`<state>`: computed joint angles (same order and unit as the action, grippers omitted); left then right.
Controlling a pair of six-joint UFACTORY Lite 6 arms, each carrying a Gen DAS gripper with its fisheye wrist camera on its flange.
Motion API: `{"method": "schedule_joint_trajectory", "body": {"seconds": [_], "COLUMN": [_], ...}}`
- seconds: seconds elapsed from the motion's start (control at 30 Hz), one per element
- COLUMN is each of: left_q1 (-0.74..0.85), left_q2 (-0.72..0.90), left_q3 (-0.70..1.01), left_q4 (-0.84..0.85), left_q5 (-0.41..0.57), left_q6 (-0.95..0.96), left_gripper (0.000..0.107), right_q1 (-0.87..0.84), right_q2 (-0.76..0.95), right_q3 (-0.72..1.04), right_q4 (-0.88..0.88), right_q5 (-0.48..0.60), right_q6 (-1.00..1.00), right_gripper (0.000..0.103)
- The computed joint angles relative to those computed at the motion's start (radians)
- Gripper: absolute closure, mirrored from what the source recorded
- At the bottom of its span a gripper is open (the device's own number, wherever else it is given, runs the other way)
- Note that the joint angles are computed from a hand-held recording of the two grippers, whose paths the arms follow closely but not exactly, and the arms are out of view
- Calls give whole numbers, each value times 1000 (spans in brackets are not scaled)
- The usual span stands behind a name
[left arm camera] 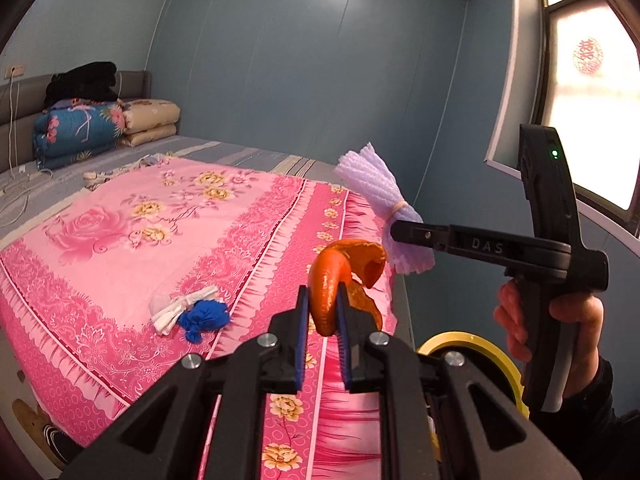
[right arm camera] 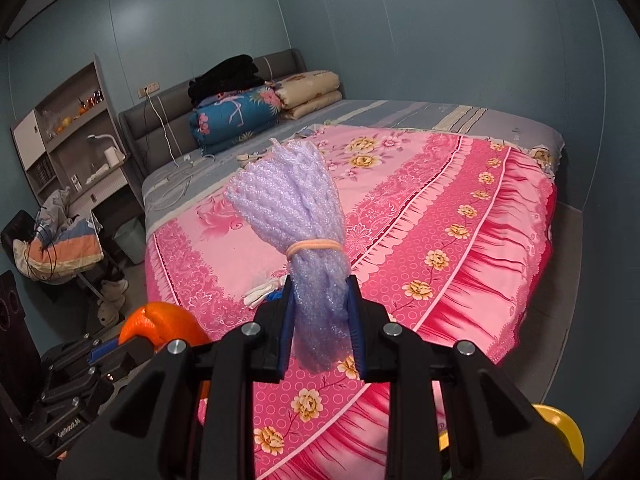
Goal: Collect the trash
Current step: 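Carry the orange peel and lavender bundle over the bin with both grippers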
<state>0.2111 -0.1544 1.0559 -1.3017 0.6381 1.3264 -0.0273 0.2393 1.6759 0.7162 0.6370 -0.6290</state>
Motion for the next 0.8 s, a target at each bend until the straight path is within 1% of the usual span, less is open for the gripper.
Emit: {"method": "schedule_joint_trajectory", "body": {"seconds": [0.07,0.3,0.53,0.6,0.7,0.8], "left_q1": [-30,-129,-229,-261,-299,-336], "left_q2": [-37,-123,-177,-185,-185,-163], "left_q3": [-18,-51,-66,-69,-69,-56], "left_q4": [8,46,102,113,130,142], "left_q5": [-18,-57,-95,-109,-126,-131], "left_q6": [-6,-43,-95,-98,-105,-106], "left_gripper": [95,95,95,95,95,95], "right_q1": [-42,-171,-366,-396,-424,-472], "right_q2": [-89,-279,-410,-436,-500,-524], "right_q3": [-94,-270,-347,-354,-379,-389], "right_q4": [52,138,257,245,178,135], "right_q5": [-5,25,136,150,147,165], "right_q6": [-54,-148,-248,-233,-160,-99], "right_gripper": [80,80,79,79,79,79]}}
